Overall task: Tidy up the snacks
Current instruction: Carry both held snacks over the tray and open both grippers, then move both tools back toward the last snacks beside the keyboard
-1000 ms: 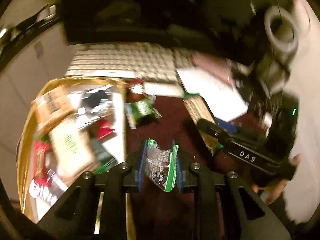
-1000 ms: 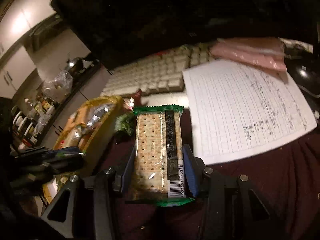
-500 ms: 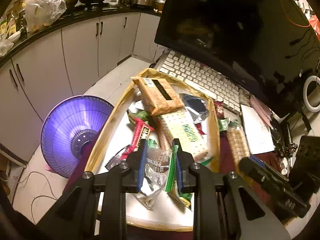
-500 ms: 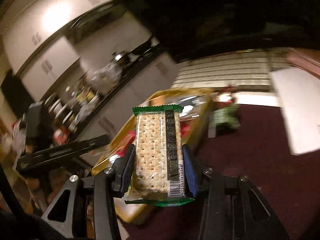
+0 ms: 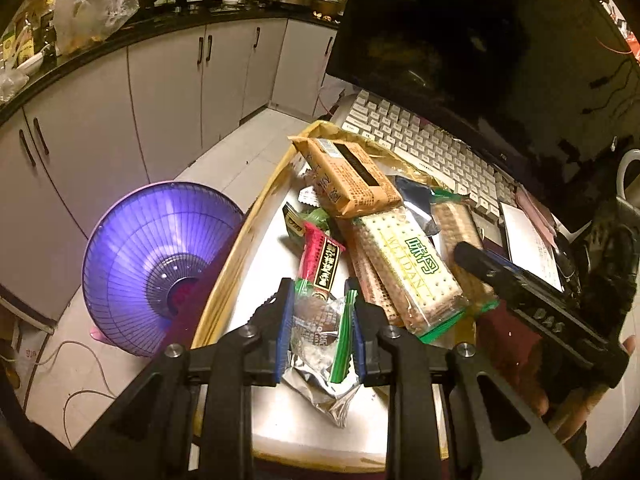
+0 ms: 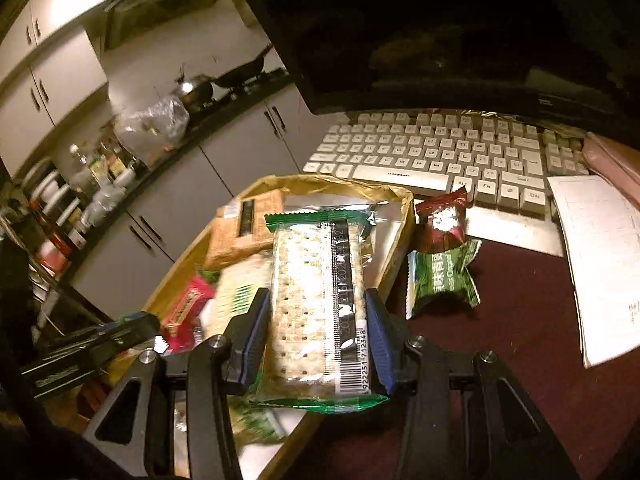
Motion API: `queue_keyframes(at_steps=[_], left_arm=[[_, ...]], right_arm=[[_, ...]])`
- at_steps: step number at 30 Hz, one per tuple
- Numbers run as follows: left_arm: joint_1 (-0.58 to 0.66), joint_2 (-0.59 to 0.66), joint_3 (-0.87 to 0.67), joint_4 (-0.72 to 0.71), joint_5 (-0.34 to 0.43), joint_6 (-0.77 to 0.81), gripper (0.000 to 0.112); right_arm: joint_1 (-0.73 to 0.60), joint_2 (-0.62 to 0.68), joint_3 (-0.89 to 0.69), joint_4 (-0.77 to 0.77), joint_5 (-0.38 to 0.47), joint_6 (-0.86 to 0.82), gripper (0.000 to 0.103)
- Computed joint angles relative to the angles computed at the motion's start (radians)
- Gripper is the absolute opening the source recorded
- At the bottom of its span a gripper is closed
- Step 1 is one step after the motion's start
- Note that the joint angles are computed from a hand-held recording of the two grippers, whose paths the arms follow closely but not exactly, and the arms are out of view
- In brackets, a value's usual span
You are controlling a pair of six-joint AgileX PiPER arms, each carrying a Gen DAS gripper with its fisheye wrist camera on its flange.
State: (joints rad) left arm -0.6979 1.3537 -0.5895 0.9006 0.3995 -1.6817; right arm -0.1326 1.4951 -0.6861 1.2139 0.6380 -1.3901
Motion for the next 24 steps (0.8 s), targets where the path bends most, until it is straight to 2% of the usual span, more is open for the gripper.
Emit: queue_keyframes(at_steps=[2,5,7,8,9,12,14,15,20,24], left_arm=[[0.005,0.024,-0.009,0.008,-0.001,-0.004,0.027],[-0.049,0.057,-0.031,0.108,0.096,-0.112,0.029],[-0.08,0.082,-0.053,0.123,0.151,-0.12,0.033],[-0.092,0.09,-0.059,0.127,0.165,-0.119,0.044],[-0.102,0.09,-0.059,0.14,0.172,-0.129,0.057],[-0.16,0.066,-0.037,0.24,0.217,-0.257,0.071],[-0.172,0.048,-0.028,0.264,0.218,-0.299,0.074],[-0.174,0.041,-0.027,0.263,0.216,-0.299,0.074],[-0.238,-0.012,-0.023,0.317,0.255,-0.392,0.076],[-0.295,-0.003,-0.067,0.302,0.283,-0.384,0.077]], right_arm=[[0.075,-0.019,0.023,0.05,-0.102,-0.052,0.046],[0.097,-0.005,0.024,0.077,-0.088,-0.078,0.047],[0.113,0.004,0.022,0.087,-0.084,-0.085,0.049],[0.104,0.003,0.025,0.089,-0.072,-0.092,0.05],[0.094,0.001,0.027,0.097,-0.052,-0.1,0.051],[0.034,-0.021,0.039,0.14,0.029,-0.134,0.061],[-0.043,-0.058,0.057,0.16,0.097,-0.144,0.067],[-0.048,-0.065,0.062,0.173,0.101,-0.142,0.069],[-0.19,-0.065,0.052,0.103,0.251,-0.106,0.069],[-0.283,-0.042,0.041,0.063,0.337,-0.11,0.069]])
